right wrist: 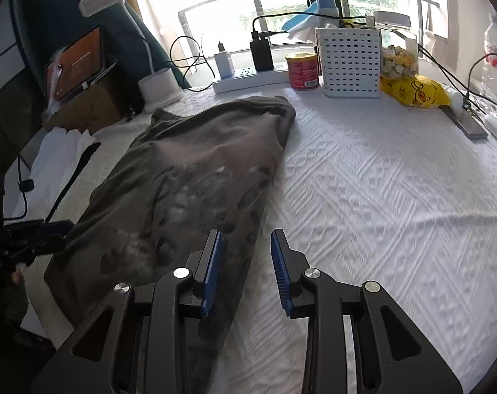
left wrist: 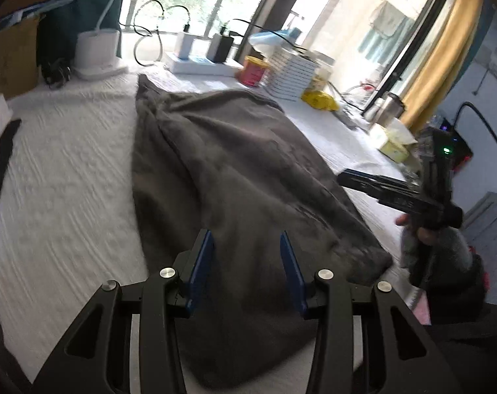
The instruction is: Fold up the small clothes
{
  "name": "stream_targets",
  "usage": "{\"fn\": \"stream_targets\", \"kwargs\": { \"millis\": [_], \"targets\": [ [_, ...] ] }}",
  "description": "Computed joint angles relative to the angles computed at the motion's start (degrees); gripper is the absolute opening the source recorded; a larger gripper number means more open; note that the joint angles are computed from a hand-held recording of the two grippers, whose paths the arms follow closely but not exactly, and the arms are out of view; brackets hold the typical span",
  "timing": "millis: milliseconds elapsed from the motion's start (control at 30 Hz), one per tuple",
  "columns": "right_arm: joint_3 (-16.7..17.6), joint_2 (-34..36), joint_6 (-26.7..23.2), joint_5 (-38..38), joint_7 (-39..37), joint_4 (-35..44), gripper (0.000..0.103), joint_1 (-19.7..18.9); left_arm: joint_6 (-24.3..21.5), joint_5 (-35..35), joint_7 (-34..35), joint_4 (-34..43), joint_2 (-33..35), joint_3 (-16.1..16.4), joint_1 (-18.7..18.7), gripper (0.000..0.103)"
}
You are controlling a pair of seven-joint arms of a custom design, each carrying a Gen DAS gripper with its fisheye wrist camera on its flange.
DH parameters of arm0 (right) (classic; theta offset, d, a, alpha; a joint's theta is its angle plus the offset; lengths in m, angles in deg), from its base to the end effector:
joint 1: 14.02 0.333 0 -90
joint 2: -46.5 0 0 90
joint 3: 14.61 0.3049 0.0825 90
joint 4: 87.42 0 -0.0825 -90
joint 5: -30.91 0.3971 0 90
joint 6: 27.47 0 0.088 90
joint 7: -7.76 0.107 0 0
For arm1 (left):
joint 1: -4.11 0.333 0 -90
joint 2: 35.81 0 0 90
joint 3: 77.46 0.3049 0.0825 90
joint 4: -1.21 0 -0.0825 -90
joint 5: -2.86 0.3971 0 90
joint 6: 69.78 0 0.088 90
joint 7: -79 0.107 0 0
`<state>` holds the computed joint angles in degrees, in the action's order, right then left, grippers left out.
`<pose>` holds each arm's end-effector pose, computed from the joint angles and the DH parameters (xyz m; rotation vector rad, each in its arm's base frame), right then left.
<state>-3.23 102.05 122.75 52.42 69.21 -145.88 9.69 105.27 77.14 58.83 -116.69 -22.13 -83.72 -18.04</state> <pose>0.7191 0.4107 0.3218 -2.1714 1.0063 -0.1390 0.4962 -0.3517 0.3508 -2.0640 1.7185 -1.1237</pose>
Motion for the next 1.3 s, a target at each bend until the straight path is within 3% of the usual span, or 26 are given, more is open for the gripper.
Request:
{"fn": "stream_targets", "kwargs": {
  "millis": [200,333,400,467,500,533,600,800,900,1067,1100,1133,1167,1233,1300],
  "targets": [
    [1.9,-6.0,4.6,2.3,-3.0,-10.8,0.033,-1.5,0.9,-8.5,6.4,-2.1,0.9,-1.4,-0.3,0.042],
    [2.3,-8.9,6.3,3.2,-4.7,-15.8,0.033,-2.0,2.6,-1.5,-0.8,-1.8,0.7,2.2,-3.9,0.04],
    [2.2,-9.9,6.7,3.4,-4.9,-17.5,0.033,-2.0,2.1,0.7,-1.4,-1.4,0.4,1.8,-4.0,0.012],
    [1.6,-10.6,7.1,3.0,-4.5,-18.8,0.035,-1.5,1.4,1.4,-0.7,-1.6,-0.2,0.9,-3.5,0.006],
    [1.6,-10.9,7.4,3.0,-4.5,-19.5,0.048,-1.5,1.3,3.8,-2.9,-1.6,-0.6,1.1,-3.8,0.003],
    [1.8,-11.3,7.5,3.1,-4.8,-20.1,0.068,-1.7,1.5,4.7,-3.7,-1.7,-0.9,0.7,-3.2,0.003],
    [2.3,-12.1,7.6,3.5,-5.6,-21.8,0.079,-2.1,1.4,7.1,-6.4,-2.5,-2.4,-0.1,-2.4,0.003],
    [1.1,-14.9,9.9,2.2,-6.2,-27.4,0.079,-1.0,1.2,5.5,-5.0,-5.7,-5.0,-3.2,1.1,0.003],
    [-1.4,-16.7,15.5,-0.6,-5.0,-31.8,0.079,1.6,1.6,2.3,-2.7,-6.3,-4.2,-4.0,1.6,0.003],
    [-2.5,-19.2,21.8,-2.5,-0.9,-37.7,0.079,3.1,1.0,-2.0,0.8,-6.9,-3.8,-3.8,0.5,0.003],
    [-1.9,-19.8,23.2,-2.7,-0.8,-39.2,0.077,2.8,1.4,-3.5,2.0,-7.3,-3.7,-3.8,0.6,0.003],
    [-0.6,-20.2,24.3,-2.5,-1.2,-40.3,0.069,1.9,1.5,-4.2,2.5,-7.4,-3.7,-3.6,0.5,0.003],
    [2.6,-20.7,25.0,-1.7,-3.1,-41.7,0.063,-0.8,1.8,-5.4,3.6,-7.6,-3.6,-3.6,0.5,0.004],
    [7.6,-21.4,24.6,0.2,-6.8,-43.1,0.033,-5.0,1.6,-8.2,5.9,-7.9,-3.5,-3.5,0.2,0.005],
    [8.6,-22.0,25.0,1.2,-7.5,-44.0,0.023,-5.7,1.6,-9.2,6.2,-8.0,-3.4,-3.0,-0.4,0.005]
  ]
}}
